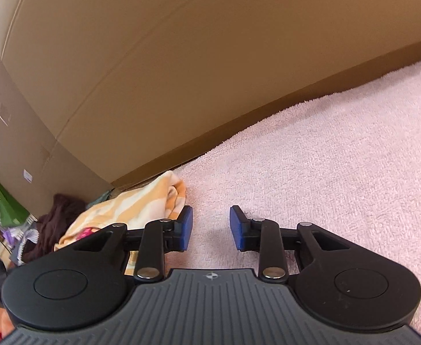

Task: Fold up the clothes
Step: 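Open both grippers and release the folded striped shirt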

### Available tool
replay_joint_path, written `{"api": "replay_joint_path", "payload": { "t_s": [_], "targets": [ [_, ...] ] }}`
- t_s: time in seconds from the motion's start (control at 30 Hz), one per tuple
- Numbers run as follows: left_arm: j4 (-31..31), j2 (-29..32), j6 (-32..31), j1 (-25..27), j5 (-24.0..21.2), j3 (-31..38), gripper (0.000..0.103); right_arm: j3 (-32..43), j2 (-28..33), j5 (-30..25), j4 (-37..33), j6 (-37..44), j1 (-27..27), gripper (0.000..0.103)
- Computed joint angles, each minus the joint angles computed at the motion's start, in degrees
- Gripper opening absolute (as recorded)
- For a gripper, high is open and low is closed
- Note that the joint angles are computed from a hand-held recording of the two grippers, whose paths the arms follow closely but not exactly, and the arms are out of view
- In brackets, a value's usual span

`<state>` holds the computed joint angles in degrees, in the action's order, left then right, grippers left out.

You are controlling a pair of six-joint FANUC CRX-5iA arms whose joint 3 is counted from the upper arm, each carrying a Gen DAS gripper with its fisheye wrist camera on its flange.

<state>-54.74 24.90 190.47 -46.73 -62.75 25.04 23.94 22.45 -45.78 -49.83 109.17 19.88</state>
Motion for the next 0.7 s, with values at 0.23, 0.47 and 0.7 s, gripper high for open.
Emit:
{"api": "replay_joint_path", "payload": {
  "t_s": [0.23, 0.47, 0.7],
  "targets": [
    [-1.06, -1.66, 5.89, 2.82, 6.91, -3.63, 0.000, 4.47, 4.01, -0.03, -0.95, -3.19, 0.03, 0.025],
    [0.13, -1.19, 2.09, 5.85, 11.87, -3.46, 0.005, 7.83, 6.94, 2.28, -0.92, -5.55, 1.02, 0.025],
    [1.12, -0.33, 0.00, 6.74, 10.83, -2.14, 0.007, 11.66, 10.56, 1.32, -4.15, -11.44, -0.46, 0.004]
  ]
}}
